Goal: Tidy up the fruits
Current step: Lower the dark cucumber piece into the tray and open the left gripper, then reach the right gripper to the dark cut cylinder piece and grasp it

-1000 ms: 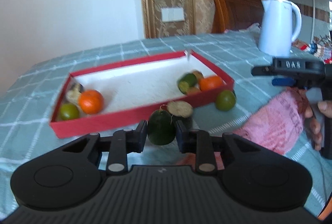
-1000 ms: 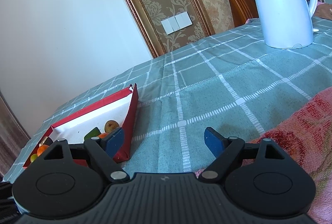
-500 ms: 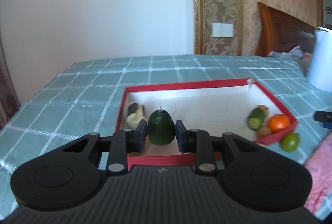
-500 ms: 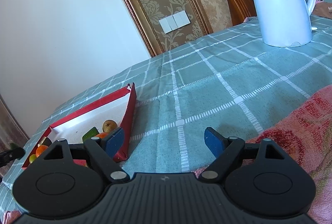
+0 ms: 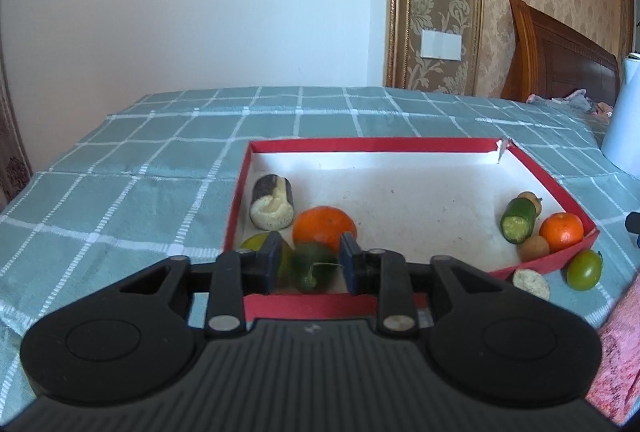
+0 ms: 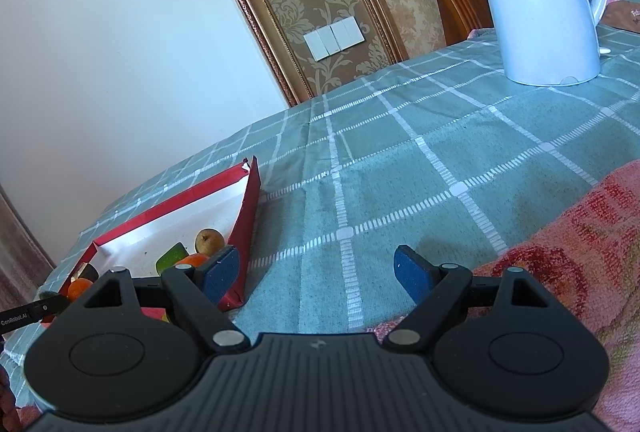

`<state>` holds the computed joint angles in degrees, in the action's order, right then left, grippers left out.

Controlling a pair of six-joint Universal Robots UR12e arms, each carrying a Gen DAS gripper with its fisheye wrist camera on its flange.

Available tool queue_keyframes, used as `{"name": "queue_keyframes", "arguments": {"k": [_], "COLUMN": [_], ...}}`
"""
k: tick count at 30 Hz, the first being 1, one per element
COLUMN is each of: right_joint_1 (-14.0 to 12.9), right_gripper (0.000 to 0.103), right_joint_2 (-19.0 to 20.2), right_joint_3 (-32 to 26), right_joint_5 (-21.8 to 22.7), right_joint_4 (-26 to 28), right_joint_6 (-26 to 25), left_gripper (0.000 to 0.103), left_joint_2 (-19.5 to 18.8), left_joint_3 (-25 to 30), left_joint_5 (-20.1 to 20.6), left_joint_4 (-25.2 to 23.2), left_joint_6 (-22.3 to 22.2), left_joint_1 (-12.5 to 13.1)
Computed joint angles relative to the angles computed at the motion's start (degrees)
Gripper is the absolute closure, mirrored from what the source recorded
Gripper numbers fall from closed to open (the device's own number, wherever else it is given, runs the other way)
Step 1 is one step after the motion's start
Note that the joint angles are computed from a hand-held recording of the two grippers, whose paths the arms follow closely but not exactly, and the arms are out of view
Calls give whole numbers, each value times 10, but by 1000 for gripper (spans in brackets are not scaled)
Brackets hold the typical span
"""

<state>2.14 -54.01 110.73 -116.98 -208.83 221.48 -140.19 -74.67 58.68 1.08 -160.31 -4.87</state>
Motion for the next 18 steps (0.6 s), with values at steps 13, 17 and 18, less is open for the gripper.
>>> {"name": "queue_keyframes", "arguments": {"k": [13,17,18], "right_joint_1": [4,12,14], "right_gripper": [18,18,18], "right_joint_2": [4,11,14], "right_joint_3": [0,-6,-8], "right_joint_5": [-14,-33,-35], "right_joint_4": [-17,-44,-58], "right_joint_6": [-6,-36,-47], "left_gripper": [0,0,0], "left_joint_2": [21,20,21], "left_joint_3": [-56,-54,-51], "left_joint_5": [40,69,77], "left_joint_4": [81,49,28], "left_joint_6": [-43,-51,-51], "left_joint_1": [13,12,10]}}
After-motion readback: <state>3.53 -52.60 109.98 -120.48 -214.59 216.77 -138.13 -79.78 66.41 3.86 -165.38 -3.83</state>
